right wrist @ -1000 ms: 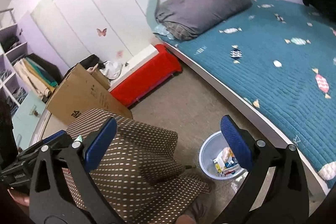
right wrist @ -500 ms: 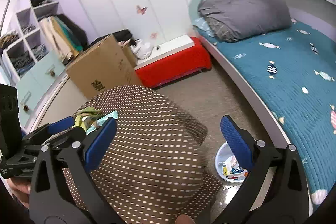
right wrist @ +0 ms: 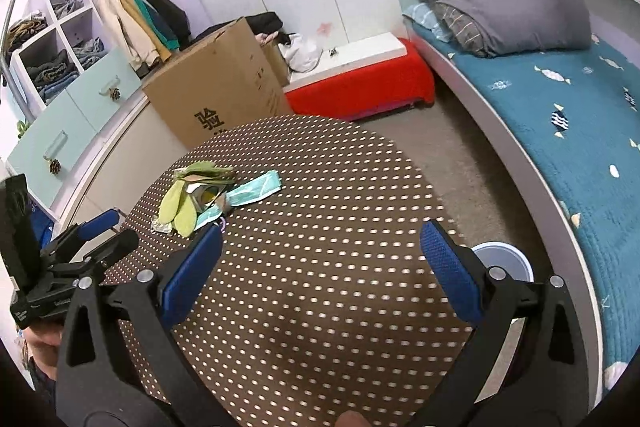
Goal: Collect trash
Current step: 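Move both tools back over the table toward the remaining trash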
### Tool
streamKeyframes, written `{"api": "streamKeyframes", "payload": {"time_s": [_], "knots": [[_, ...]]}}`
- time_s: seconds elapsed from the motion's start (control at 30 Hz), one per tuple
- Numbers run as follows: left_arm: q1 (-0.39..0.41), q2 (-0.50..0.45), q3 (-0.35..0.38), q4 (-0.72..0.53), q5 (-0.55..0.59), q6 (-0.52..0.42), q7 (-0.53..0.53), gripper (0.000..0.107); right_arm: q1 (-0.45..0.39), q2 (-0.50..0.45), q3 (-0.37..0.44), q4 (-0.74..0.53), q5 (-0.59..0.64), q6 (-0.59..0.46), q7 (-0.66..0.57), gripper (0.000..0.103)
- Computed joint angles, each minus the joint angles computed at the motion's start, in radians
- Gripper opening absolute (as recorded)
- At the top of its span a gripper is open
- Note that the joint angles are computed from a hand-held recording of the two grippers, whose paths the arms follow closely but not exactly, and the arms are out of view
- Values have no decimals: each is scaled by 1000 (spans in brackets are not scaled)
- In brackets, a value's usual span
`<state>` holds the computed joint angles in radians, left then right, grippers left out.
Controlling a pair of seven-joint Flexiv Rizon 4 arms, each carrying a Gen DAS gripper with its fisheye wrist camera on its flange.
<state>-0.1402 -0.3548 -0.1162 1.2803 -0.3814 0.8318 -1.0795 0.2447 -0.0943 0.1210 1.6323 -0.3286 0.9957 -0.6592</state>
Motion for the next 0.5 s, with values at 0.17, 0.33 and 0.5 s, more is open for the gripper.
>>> {"api": "streamKeyframes", "payload": {"time_s": [0.17, 0.33, 0.5], "knots": [[36, -6, 27, 22, 27, 25, 52, 94, 30, -59, 5, -73, 3, -45, -37, 97], [67, -70, 44, -40, 101, -26, 141, 93, 52, -113, 7, -130, 45, -83, -69, 97], [112, -165, 12, -152, 80, -143, 290, 86, 66, -152, 8, -174, 84, -114, -92, 97]]}}
